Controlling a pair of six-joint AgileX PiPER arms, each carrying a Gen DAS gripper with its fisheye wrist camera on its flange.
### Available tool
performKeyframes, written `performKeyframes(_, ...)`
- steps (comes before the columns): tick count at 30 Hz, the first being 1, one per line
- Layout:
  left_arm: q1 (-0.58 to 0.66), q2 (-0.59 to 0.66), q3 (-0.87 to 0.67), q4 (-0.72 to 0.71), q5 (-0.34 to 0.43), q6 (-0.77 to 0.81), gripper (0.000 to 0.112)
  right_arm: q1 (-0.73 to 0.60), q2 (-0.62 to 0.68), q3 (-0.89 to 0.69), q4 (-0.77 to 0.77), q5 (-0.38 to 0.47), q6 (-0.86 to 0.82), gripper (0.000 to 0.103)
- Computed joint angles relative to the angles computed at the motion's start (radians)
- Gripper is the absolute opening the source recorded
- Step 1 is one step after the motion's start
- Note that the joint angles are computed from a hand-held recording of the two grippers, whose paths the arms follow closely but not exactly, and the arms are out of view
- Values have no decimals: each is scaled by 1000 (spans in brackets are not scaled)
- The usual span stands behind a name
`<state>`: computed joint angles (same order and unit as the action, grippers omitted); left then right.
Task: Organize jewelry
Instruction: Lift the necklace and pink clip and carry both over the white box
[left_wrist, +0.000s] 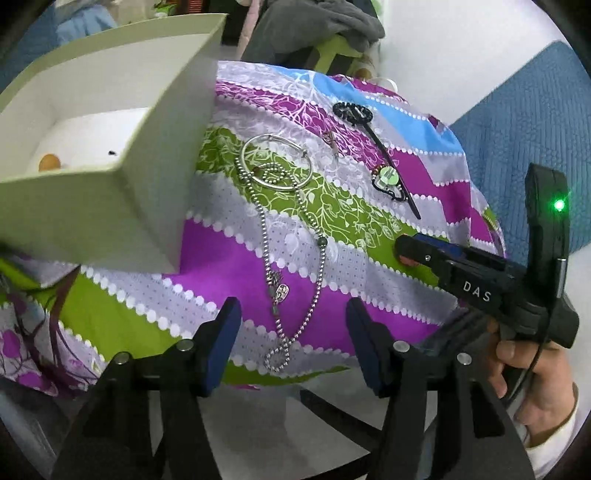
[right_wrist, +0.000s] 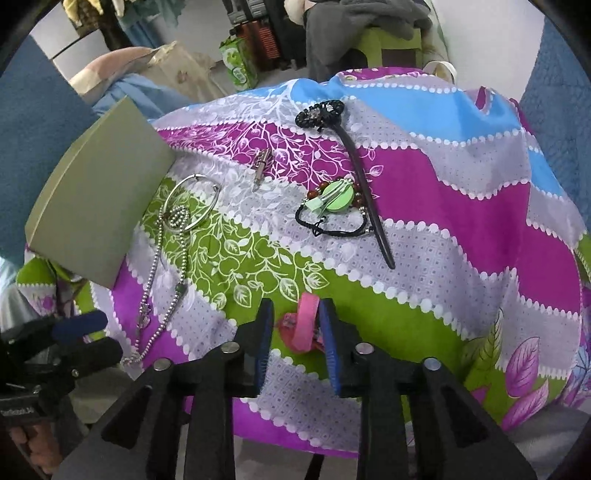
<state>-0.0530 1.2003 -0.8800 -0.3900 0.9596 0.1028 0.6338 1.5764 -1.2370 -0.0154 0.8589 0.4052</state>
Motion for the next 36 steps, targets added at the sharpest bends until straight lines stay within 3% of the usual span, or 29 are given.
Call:
performKeyframes(6,-81,37,-15,57,-64,-20,51,-6,-11,11,-21,11,18,30)
performKeyframes(9,-136,55,-21,90,-98,-31,37,-18,-10,16,-7,18,14,33)
performKeyframes(14,-190,93,-35,111,-143,-42,27,-26,-18,29,-6,19,28,33)
performKeyframes(16,-203,107,-44,127,-161,-56,18,-27,-18,35,-11,15,23,32)
performKeyframes(21,-241,164,-73,234,-205,-155,15,-9,-18,38,-47,21,43,33)
performKeyframes(23,-236,186,-73,208,-214,-134,15,11,-12,28,-78,35,63,33)
performKeyframes(27,-271,184,-74,263,-233,-181,6,61,9,3,-160,67,123,29)
performKeyframes(36,-91,132,-138,-43,-118,45,6,8,-26,-24,-109,31,109,25)
